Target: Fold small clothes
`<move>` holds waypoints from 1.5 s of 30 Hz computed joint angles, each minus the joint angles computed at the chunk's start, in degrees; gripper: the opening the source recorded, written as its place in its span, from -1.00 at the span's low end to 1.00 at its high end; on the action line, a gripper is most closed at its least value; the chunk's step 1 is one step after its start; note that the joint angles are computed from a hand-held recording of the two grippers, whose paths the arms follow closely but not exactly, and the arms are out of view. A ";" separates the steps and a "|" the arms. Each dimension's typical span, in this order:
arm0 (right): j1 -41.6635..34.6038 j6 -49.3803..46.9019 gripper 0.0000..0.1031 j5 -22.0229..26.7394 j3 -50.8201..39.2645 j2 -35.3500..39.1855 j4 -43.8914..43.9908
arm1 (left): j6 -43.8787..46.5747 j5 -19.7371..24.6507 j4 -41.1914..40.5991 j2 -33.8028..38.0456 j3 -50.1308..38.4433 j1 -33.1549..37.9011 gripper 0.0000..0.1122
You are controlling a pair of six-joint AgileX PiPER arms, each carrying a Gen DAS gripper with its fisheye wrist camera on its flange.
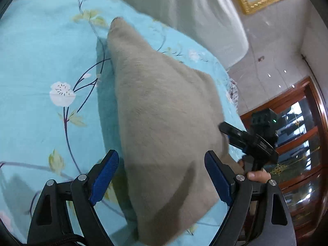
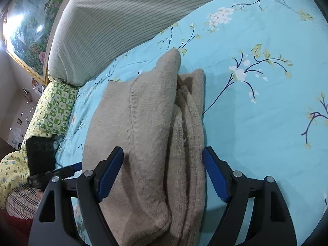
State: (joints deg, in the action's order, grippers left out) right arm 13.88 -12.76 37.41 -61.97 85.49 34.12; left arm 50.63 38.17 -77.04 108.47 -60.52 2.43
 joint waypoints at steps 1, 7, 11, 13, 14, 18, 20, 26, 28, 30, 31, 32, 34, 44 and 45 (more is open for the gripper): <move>-0.26 -0.57 0.55 0.15 -0.21 0.51 0.66 | -0.05 0.99 -0.36 2.16 -1.62 0.29 0.53; -1.72 -6.29 0.40 1.34 -0.70 3.81 7.46 | 1.58 2.29 -2.76 7.70 -5.48 0.08 0.42; -2.08 -9.20 -0.24 1.86 0.42 4.23 12.65 | 2.09 2.03 -2.82 7.16 -5.67 -0.08 -0.03; -0.59 -7.16 -0.30 0.47 1.07 2.57 11.32 | 3.88 1.57 -3.81 5.06 -3.74 -0.25 -0.12; 0.55 -6.06 -0.32 -0.24 1.34 1.53 11.02 | 4.67 1.53 -3.68 2.73 -1.76 0.21 -0.15; 7.25 -3.15 -0.35 -2.33 0.50 0.83 10.93 | 8.67 0.90 -4.26 -7.84 7.78 4.19 -0.15; 11.21 -3.87 -0.35 -4.13 0.26 1.69 13.22 | 10.48 3.78 -2.79 -13.07 13.16 9.75 -0.15; 22.75 -10.49 -0.35 -8.18 -4.58 11.33 23.40 | 9.58 11.60 8.45 -24.62 22.82 28.07 -0.15; 25.72 -12.35 -0.35 -8.73 -7.46 15.61 26.25 | 10.09 13.73 10.57 -26.92 24.17 33.13 -0.15; 27.46 -13.40 -0.35 -9.19 -9.21 18.03 27.67 | 10.66 15.28 11.36 -27.54 24.71 36.35 -0.15; 28.33 -13.41 -0.35 -9.50 -10.08 19.27 27.96 | 11.09 15.84 11.56 -26.86 24.71 37.51 -0.14; 28.94 -13.00 -0.35 -9.56 -10.84 20.43 27.91 | 11.59 16.02 11.55 -25.82 25.04 38.38 -0.13; 30.02 -10.51 -0.35 -10.12 -11.99 21.92 25.70 | 12.78 17.66 12.05 -24.18 25.09 41.04 -0.10; 29.65 -4.53 0.04 -12.38 -10.93 23.66 21.81 | 13.90 13.69 5.73 -21.32 26.63 36.58 0.40; 29.71 -2.65 0.09 -12.41 -10.93 23.29 20.08 | 13.48 14.24 6.86 -21.63 26.65 37.48 0.40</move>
State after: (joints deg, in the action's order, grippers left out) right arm 43.59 -15.41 25.01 -72.91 108.78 54.20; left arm 64.11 52.41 -70.18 86.84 -33.87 39.90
